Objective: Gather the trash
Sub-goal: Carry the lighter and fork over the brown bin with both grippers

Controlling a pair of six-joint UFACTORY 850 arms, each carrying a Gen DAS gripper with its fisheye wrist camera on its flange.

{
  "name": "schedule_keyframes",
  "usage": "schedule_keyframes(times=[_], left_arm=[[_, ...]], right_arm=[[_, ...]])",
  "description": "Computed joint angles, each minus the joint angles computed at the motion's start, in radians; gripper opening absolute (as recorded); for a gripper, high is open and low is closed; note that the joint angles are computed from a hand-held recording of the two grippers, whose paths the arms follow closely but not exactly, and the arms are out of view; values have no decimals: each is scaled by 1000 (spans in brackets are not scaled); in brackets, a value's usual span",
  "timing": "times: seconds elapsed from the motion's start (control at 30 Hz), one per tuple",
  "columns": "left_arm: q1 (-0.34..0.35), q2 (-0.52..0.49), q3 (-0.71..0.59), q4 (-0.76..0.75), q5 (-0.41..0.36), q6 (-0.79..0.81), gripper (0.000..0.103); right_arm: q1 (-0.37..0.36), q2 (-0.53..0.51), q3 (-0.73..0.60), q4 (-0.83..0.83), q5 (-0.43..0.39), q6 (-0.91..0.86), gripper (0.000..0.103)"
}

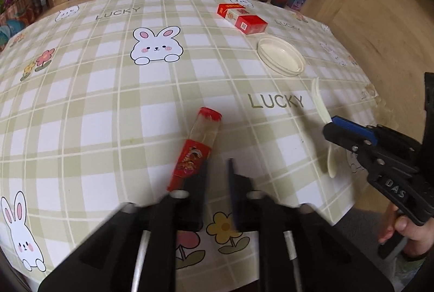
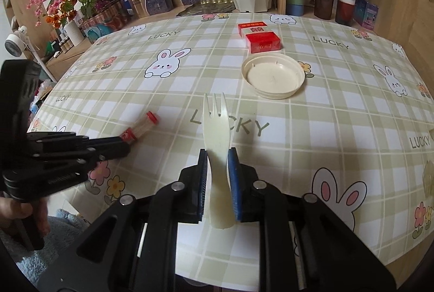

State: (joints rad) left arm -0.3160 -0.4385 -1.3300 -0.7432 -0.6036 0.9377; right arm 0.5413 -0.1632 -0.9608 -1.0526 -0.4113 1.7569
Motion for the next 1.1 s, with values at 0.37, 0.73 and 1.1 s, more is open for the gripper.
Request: schedule_keyframes(times=[0.37, 0.73, 1.1], left_arm=[[-41, -47, -74, 143, 92, -8, 47], [-30, -58, -72, 155, 52, 52, 23], [87, 146, 136, -115, -77, 140, 16]], right_arm=[[-6, 31, 33, -25, 8, 51, 19], [-3, 38, 41, -24, 24, 71, 19], [68, 85, 50, -23, 6, 93, 19]])
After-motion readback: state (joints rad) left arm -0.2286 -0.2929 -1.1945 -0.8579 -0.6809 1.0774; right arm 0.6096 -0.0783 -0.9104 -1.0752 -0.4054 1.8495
